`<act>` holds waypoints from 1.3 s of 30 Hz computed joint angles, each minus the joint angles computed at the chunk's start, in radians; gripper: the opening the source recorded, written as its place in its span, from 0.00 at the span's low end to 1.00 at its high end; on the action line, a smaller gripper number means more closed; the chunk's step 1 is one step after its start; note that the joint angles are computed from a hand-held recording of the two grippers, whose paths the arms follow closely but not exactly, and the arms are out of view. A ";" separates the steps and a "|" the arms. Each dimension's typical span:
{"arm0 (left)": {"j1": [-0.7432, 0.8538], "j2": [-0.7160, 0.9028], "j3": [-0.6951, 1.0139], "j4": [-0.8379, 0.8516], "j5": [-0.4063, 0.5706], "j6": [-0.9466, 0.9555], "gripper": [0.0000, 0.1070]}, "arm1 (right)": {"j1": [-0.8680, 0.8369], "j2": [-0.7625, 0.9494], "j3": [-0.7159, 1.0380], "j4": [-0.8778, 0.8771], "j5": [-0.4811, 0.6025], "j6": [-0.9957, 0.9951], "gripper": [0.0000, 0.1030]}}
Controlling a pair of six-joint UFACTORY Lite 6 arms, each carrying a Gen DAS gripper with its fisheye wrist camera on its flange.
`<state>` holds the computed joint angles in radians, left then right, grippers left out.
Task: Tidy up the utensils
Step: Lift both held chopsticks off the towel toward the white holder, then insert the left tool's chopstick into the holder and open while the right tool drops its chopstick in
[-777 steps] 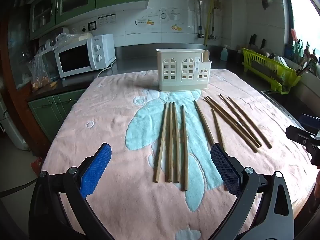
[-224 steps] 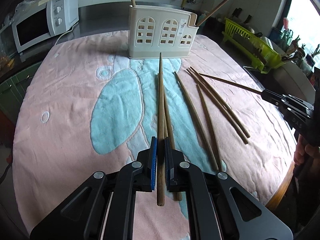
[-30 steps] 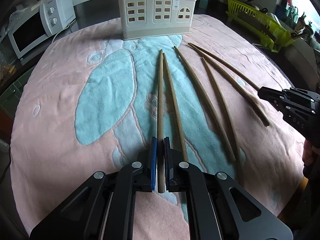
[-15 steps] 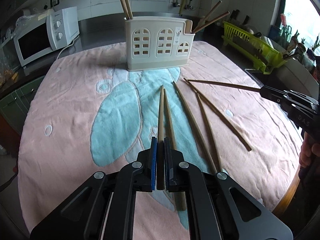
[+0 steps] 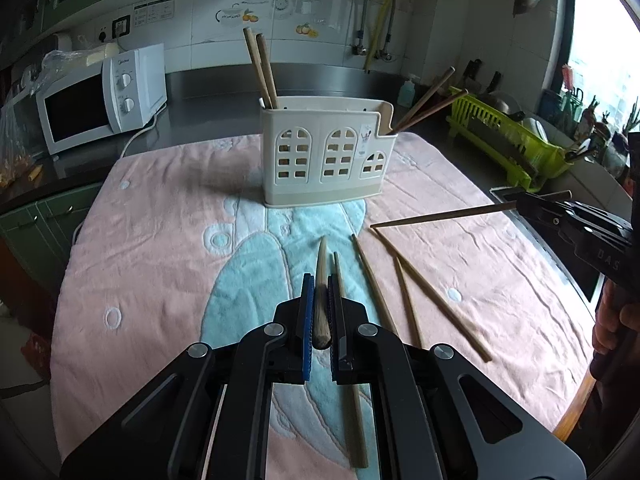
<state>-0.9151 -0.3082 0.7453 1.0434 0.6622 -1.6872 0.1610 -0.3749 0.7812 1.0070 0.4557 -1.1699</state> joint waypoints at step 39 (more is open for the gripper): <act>0.402 0.601 1.220 -0.404 0.172 0.914 0.05 | 0.068 0.898 1.558 -0.734 0.545 0.596 0.06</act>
